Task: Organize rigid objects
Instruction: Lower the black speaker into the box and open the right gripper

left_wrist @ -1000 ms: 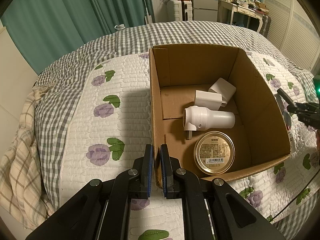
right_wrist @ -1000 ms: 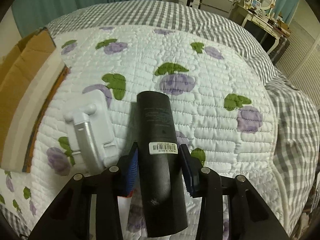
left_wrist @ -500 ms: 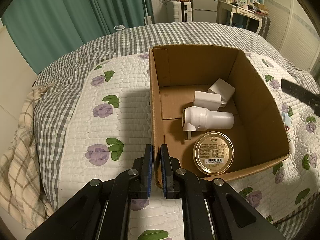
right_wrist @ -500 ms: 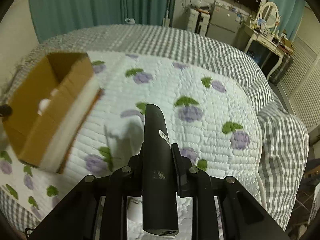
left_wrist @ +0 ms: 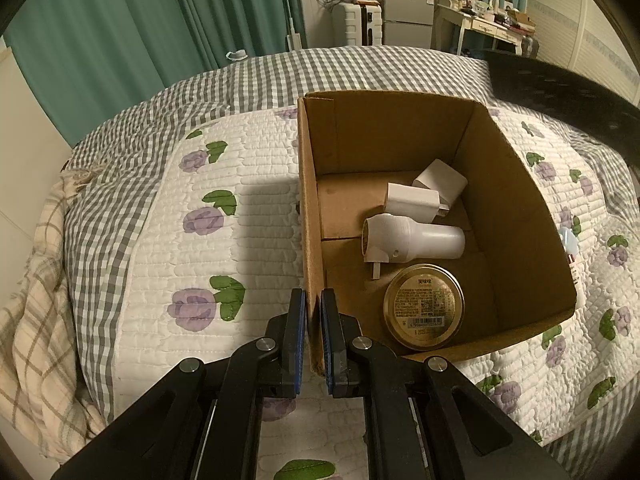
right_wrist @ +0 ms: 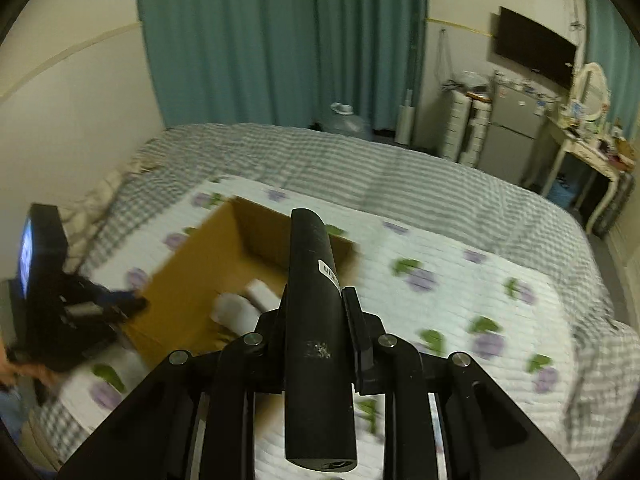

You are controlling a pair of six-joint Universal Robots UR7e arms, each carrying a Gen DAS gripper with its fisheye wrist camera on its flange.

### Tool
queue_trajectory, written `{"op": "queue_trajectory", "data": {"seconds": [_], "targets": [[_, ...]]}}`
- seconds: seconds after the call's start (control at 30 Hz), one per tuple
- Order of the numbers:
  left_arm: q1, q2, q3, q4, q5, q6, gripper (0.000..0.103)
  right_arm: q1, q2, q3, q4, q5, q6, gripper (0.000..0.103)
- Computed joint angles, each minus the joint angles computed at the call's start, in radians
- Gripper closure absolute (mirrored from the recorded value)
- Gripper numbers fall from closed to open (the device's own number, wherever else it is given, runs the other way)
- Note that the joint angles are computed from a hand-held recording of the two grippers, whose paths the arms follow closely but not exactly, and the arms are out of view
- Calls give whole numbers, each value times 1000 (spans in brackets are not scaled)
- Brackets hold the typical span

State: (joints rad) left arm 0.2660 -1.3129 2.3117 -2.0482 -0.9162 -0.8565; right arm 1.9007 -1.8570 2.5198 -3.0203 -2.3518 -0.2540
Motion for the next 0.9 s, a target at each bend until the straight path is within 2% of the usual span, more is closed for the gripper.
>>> {"op": "queue_trajectory", "data": {"seconds": [0.17, 0.3, 0.43, 0.67, 0.83, 0.9], "targets": [[3, -5, 4, -14, -5, 8, 95, -23, 160, -21, -81, 74, 28, 83], [5, -11, 8, -23, -8, 14, 95, -49, 289, -36, -159, 72, 31, 83], [4, -15, 11, -28, -10, 18, 95, -75, 364, -38, -204, 50, 26, 83], [6, -15, 12, -33, -12, 23, 95, -101, 395, -18, -238, 42, 9, 82], [6, -14, 11, -30, -12, 20, 95, -85, 385, -17, -195, 9, 19, 80], [7, -12, 11, -29, -13, 21, 95, -65, 372, -12, -199, -15, 17, 71]]}}
